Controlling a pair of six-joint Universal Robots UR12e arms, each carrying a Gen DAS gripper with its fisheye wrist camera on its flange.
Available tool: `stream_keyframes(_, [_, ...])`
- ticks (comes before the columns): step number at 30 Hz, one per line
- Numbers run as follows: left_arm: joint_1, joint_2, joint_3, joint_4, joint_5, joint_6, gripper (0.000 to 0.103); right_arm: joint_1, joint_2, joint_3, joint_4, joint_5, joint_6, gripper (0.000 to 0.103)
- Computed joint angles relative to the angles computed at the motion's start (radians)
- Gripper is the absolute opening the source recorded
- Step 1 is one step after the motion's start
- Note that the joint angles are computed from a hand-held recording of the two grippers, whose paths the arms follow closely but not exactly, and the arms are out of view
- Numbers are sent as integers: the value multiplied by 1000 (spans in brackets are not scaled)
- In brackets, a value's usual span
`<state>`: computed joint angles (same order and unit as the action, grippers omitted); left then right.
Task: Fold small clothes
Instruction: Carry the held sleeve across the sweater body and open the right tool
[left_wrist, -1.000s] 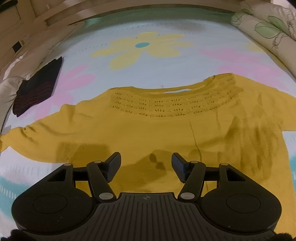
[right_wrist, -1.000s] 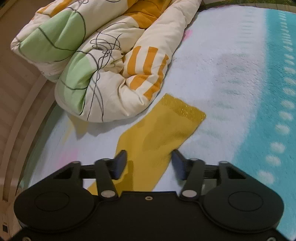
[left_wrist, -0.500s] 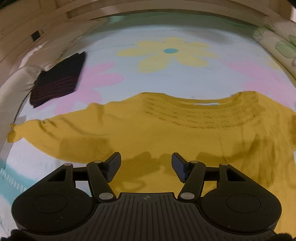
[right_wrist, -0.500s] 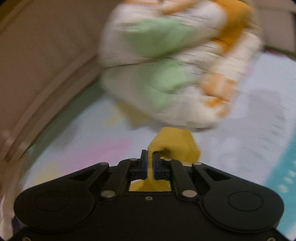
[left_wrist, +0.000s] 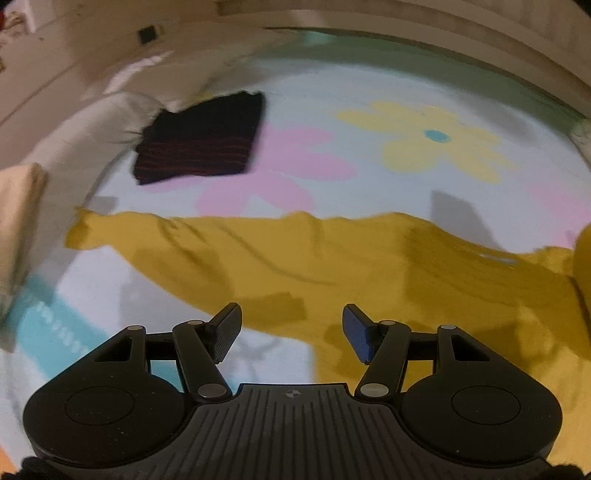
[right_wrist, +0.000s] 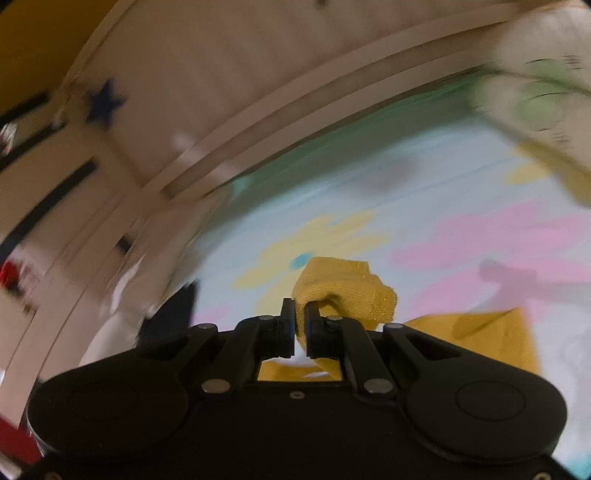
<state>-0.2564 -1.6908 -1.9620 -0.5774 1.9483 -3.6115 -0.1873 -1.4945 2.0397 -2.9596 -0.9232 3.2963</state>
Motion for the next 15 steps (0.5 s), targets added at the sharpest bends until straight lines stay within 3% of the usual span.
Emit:
stream_keyframes(7, [38, 19, -22, -12, -5, -8, 59, 135, 83, -31, 41, -16, -12, 13])
stream_keyframes(13, [55, 27, -32, -17, -9, -27, 59, 198, 127, -26, 61, -64, -60, 13])
stream_keyframes(15, [56, 26, -33, -17, -15, -22, 59, 207, 139, -28, 71, -62, -71, 20])
